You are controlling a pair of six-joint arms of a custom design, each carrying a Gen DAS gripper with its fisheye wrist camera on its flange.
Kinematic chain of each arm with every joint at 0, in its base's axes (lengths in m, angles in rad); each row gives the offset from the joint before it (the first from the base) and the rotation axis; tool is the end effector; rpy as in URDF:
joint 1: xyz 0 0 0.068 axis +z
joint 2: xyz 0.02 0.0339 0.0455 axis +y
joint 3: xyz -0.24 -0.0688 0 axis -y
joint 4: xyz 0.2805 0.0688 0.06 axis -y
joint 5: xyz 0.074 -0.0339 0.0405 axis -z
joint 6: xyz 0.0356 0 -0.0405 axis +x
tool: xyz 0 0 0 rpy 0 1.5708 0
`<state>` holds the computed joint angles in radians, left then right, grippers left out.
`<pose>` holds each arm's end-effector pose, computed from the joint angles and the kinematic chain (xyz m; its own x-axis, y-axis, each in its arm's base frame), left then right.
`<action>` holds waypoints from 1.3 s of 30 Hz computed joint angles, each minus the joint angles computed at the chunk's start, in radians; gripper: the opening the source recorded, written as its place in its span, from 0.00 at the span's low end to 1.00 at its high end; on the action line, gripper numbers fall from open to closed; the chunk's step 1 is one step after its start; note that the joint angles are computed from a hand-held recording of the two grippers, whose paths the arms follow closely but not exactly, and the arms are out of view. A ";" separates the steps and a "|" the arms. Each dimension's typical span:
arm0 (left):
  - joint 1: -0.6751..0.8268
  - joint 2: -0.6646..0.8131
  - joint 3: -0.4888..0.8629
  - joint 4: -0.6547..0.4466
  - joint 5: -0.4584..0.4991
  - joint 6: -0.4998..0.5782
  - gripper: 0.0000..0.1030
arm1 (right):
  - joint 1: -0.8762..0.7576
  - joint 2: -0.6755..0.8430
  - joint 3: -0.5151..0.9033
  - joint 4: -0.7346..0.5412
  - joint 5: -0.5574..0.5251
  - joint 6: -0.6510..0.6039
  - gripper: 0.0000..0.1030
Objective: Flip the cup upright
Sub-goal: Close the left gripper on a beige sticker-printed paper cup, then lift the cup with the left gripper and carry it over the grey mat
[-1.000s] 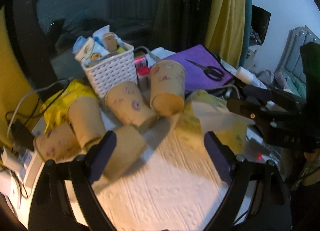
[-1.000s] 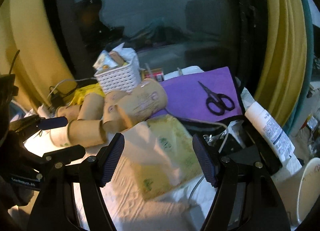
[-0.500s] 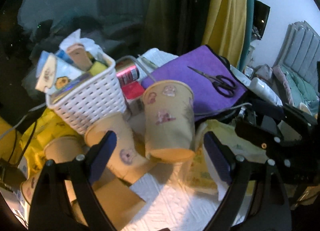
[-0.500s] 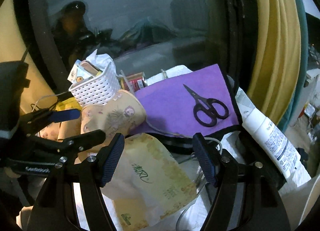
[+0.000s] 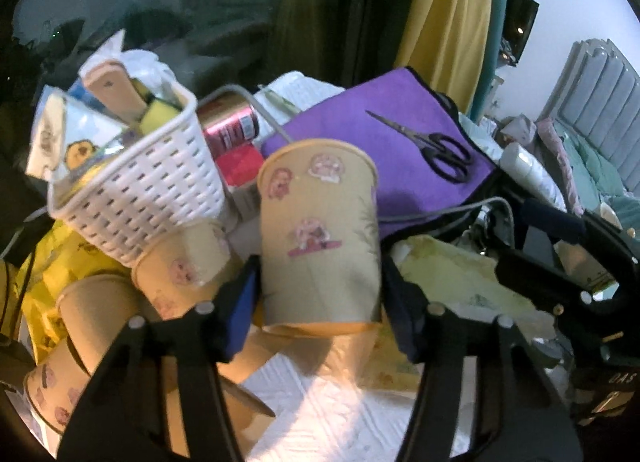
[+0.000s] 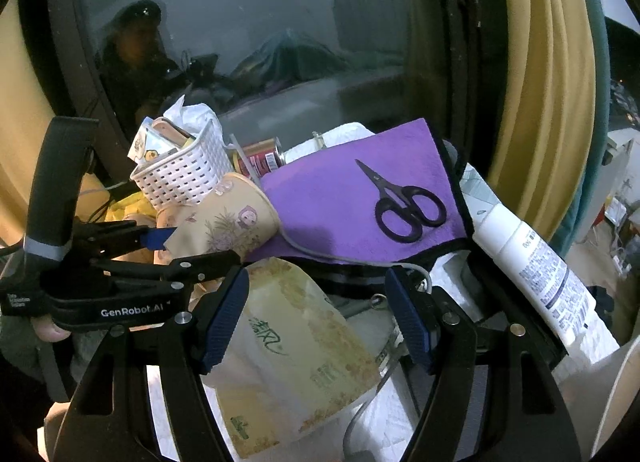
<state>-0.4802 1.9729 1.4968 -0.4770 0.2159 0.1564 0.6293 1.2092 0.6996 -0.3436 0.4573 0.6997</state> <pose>0.3989 -0.2164 0.1705 -0.6268 0.4980 -0.5993 0.6670 0.7405 -0.0823 0.2347 0.1514 0.1737 -0.6549 0.2379 -0.7173 0.1678 0.9712 0.1690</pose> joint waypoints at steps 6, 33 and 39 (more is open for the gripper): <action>0.019 -0.148 -0.125 0.012 0.025 0.000 0.56 | 0.058 -0.041 0.020 -0.076 0.049 0.037 0.71; 0.306 -1.234 -0.788 -0.292 0.245 0.049 0.56 | 0.645 0.075 0.357 -0.549 0.364 0.482 0.71; 0.484 -1.533 -0.898 -0.481 0.356 0.148 0.56 | 0.756 0.175 0.460 -0.640 0.400 0.590 0.71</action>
<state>0.0038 0.4395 0.5993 -0.9583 0.5721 0.3041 1.3850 1.3842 1.1592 -0.9831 0.8578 1.2893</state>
